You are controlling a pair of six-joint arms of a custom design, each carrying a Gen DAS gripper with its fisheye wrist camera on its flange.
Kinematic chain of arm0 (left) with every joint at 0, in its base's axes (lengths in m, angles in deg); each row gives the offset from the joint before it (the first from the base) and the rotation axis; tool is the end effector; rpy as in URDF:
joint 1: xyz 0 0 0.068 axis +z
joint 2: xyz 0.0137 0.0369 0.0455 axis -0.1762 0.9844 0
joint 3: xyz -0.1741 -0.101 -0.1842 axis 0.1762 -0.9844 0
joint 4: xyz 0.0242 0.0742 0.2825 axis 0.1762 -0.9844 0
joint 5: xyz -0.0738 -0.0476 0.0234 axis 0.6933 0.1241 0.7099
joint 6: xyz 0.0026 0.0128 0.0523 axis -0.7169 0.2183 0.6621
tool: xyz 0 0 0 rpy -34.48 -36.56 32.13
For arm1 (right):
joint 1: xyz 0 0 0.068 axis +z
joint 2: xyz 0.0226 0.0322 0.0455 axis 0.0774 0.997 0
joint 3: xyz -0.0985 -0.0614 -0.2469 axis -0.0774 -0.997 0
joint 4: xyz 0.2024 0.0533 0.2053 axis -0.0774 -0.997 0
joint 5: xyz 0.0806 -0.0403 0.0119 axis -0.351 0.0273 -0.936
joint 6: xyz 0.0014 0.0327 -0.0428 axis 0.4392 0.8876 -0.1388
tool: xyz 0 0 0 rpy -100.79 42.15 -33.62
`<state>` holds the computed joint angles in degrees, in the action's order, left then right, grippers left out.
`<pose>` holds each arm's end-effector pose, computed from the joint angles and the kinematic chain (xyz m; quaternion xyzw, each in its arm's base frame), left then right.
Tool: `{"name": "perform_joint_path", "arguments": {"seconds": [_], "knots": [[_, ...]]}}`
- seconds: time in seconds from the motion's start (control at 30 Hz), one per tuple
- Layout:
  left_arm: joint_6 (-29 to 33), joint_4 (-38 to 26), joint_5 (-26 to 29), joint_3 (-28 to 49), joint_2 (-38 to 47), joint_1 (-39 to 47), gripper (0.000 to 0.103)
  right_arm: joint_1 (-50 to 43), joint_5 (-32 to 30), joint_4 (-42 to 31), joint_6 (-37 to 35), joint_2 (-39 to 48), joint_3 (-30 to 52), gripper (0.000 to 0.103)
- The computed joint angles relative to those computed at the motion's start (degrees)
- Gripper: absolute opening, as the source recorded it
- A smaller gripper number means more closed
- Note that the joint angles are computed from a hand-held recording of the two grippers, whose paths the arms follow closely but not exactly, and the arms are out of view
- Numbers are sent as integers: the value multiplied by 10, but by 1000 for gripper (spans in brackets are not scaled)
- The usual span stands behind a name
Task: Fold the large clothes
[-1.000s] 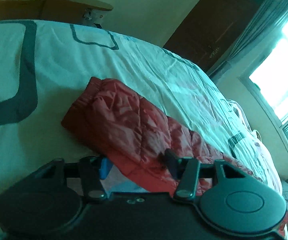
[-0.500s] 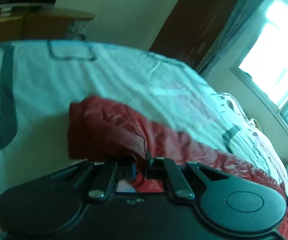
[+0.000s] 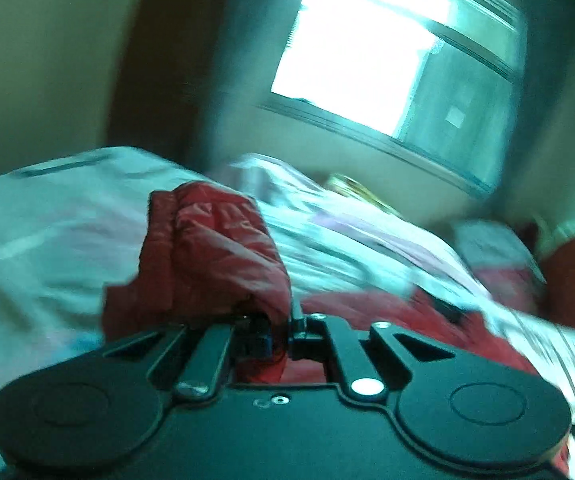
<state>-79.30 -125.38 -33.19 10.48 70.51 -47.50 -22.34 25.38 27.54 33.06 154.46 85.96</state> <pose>0.1027 -0.0425 0.2663 -0.3189 0.7929 0.0461 0.5172 0.2867 -0.1185 0.1794 -0.1386 0.9004 0.1814 0.3704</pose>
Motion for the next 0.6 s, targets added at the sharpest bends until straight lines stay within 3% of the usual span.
{"name": "perform_joint_path", "arguments": {"seconds": [0.07, 0.23, 0.27, 0.5, 0.53, 0.57, 0.6], "knots": [[85, 114, 45, 9, 84, 9, 6, -16, -7, -7, -4, 8, 11, 59], [193, 278, 138, 58, 282, 0, 6, -57, -29, -33, -13, 30, 44, 59], [218, 310, 182, 71, 321, 7, 6, -64, -33, -38, -15, 35, 50, 59], [246, 415, 267, 129, 502, -20, 8, -121, -46, -95, -42, 89, 114, 59], [242, 424, 282, 132, 517, -22, 19, -127, -48, -103, -43, 97, 123, 59], [239, 436, 301, 132, 529, -24, 41, -133, -50, -109, -42, 104, 132, 59], [235, 451, 319, 127, 535, -27, 55, -138, -50, -112, -38, 108, 137, 62]]}}
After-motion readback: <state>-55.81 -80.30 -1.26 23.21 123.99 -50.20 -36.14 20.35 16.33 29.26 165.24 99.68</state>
